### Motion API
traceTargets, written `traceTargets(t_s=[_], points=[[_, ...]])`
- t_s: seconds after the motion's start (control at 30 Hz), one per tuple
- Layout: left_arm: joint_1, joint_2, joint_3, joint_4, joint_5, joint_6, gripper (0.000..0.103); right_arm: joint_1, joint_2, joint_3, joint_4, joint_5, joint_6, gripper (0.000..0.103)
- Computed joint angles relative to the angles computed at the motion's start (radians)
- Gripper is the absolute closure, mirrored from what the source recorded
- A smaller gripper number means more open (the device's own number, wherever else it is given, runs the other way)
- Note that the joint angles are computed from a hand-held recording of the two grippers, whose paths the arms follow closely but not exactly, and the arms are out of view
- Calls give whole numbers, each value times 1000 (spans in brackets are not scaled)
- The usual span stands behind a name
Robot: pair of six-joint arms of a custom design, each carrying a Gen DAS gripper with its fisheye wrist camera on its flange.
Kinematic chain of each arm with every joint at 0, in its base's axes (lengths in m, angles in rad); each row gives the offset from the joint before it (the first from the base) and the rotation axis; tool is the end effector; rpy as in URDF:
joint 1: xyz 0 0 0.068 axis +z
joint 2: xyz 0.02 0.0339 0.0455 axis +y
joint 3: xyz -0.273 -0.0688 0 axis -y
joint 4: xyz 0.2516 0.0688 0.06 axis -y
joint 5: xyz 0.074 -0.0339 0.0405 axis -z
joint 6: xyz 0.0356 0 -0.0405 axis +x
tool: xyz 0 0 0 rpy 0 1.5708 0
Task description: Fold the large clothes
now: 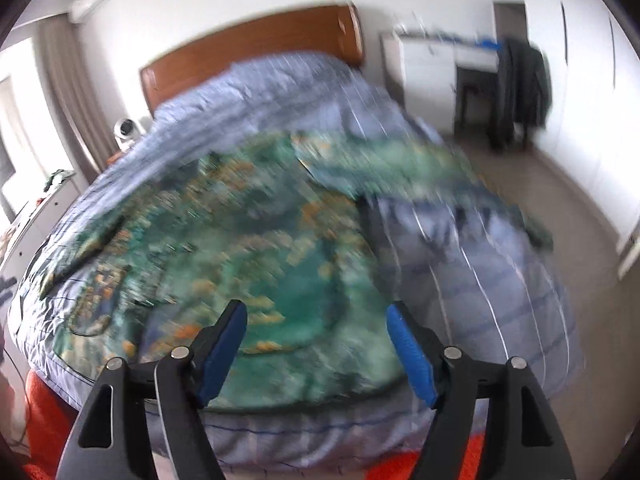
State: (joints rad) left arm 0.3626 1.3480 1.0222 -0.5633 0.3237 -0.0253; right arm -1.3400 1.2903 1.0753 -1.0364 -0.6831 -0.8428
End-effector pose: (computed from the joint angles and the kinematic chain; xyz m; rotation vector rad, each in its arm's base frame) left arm 0.2706 0.0906 0.2724 -0.3273 2.3903 -0.2443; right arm 0.0756 -0.2236 0.2843 0.4564 2.3553 0.0504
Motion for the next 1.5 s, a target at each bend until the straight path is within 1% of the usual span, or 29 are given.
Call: traceTargets(t_s=[0.03, 0.07, 0.1, 0.17, 0.23, 0.3, 0.37, 0.4, 0.43, 0.47, 0.5, 0.53, 0.57, 0.6, 0.73, 0.87, 1.07, 1.13, 1.17, 1.2, 1.23, 1.27, 1.3, 1.33, 1.37, 1.4, 1.43, 1.47, 1.5], points=[[-24, 2, -11, -27, 44, 29, 23, -5, 57, 21, -5, 24, 5, 29], [-81, 3, -29, -56, 86, 53, 23, -12, 90, 29, -10, 33, 2, 29], [-151, 6, -50, -68, 105, 61, 23, -18, 138, 48, -18, 43, 6, 29], [-268, 28, -77, -54, 99, 53, 23, -18, 213, 79, -42, 47, -2, 29], [-372, 86, -81, -11, 50, 23, 23, -2, 258, 91, -33, 50, -8, 29], [-415, 165, -59, 0, 40, -2, 19, 26, 311, 109, -34, 70, -15, 29], [-438, 239, -37, -25, 48, -11, 19, 52, 370, 130, -41, 90, -19, 29], [-451, 249, -41, -31, 47, -13, 22, 66, 399, 137, -51, 100, -27, 28], [-463, 212, -65, -36, 35, -15, 28, 76, 415, 138, -58, 104, -35, 29], [-477, 204, -71, -35, 26, -9, 53, 75, 418, 136, -64, 103, -44, 37], [-479, 197, -69, -46, 41, 8, 74, 76, 422, 138, -87, 91, -63, 62], [-482, 179, -72, -53, 48, 12, 80, 81, 420, 139, -112, 89, -88, 72], [-489, 172, -68, -59, 49, 9, 85, 87, 404, 129, -115, 91, -94, 79], [-486, 169, -59, -73, 52, 11, 87, 94, 383, 114, -105, 96, -87, 85], [-449, 146, -60, -109, 82, 44, 88, 116, 301, 86, -119, 89, -67, 88], [-432, 123, -60, -130, 100, 50, 88, 86, 267, 106, -206, 72, -127, 89], [-387, 115, -23, -213, 100, 101, 88, 32, 260, 90, -294, 111, -205, 89], [-389, 117, -25, -213, 96, 95, 87, 7, 254, 71, -316, 124, -230, 89], [-403, 126, -24, -198, 84, 84, 85, 6, 253, 60, -302, 128, -230, 88], [-416, 134, -26, -182, 60, 76, 80, 10, 245, 43, -269, 130, -218, 88], [-444, 140, -30, -156, 12, 60, 76, 16, 233, 14, -209, 131, -193, 86], [-485, 146, -32, -126, -51, 37, 65, 20, 231, 2, -178, 131, -177, 78], [-508, 133, -42, -110, -104, 30, 59, 36, 231, -14, -122, 143, -138, 69], [-539, 118, -47, -91, -167, 16, 49, 53, 231, -19, -79, 162, -105, 63], [-550, 99, -54, -82, -185, 12, 41, 62, 219, -31, -55, 172, -87, 52], [-555, 78, -54, -77, -185, 5, 35, 62, 208, -29, -39, 176, -77, 49], [-559, 52, -53, -73, -186, -8, 32, 47, 195, -21, -35, 156, -85, 49], [-555, 21, -56, -70, -188, -17, 27, 28, 159, -55, -18, 141, -100, 48], [-560, -9, -59, -59, -196, -33, 20, 14, 130, -55, 2, 129, -100, 44]])
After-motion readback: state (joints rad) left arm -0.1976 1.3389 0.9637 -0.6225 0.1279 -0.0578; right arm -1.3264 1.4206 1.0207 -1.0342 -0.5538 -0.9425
